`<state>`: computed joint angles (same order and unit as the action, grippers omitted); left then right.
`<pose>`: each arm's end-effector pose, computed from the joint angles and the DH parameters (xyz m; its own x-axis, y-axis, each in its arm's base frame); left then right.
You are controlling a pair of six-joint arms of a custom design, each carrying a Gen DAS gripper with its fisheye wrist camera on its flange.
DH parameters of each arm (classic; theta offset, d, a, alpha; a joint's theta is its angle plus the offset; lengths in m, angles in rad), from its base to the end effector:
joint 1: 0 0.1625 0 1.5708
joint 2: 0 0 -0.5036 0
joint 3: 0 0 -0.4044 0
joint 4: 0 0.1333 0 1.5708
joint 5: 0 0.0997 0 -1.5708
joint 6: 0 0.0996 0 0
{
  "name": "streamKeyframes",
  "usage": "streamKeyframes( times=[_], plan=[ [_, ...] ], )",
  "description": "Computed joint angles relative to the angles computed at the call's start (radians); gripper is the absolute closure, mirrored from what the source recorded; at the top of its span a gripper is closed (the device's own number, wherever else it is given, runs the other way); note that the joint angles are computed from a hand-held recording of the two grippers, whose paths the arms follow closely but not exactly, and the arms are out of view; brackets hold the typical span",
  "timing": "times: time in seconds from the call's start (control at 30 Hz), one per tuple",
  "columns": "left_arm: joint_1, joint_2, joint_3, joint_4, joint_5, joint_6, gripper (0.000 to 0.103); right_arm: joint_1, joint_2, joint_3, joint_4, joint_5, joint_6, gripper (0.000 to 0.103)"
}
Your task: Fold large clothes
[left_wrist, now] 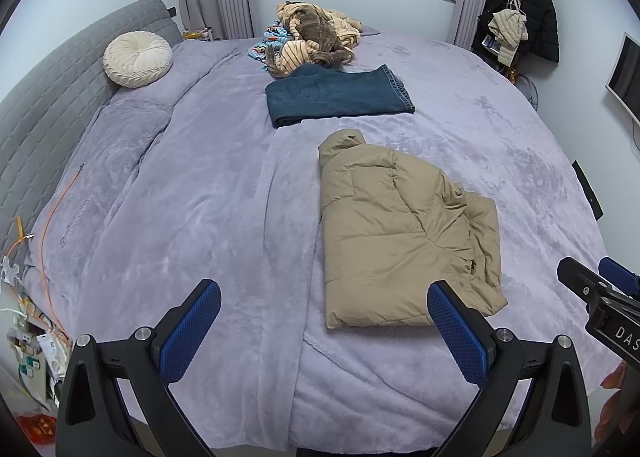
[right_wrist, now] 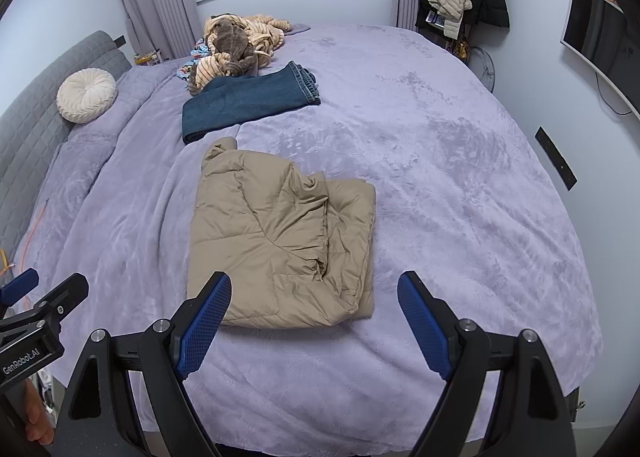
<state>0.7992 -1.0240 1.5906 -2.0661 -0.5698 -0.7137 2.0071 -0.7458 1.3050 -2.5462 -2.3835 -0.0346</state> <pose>-0.3315 -0.6522 0.3149 -0.7160 -0.1512 -0.6815 0.3000 0.8149 -0.4960 0.4067 -0.7279 0.2674 -0.7334 -0.0531 0.6777 -0.4121 0.8276 -0.3811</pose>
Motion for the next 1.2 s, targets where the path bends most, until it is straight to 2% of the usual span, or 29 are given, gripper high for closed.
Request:
streamKeyframes(
  times=[1.2],
  plan=[
    [0.006, -0.005, -0.002, 0.0, -0.001, 0.01, 0.0, 0.003, 0.0, 0.002, 0.002, -0.003, 0.003, 0.016]
  ],
)
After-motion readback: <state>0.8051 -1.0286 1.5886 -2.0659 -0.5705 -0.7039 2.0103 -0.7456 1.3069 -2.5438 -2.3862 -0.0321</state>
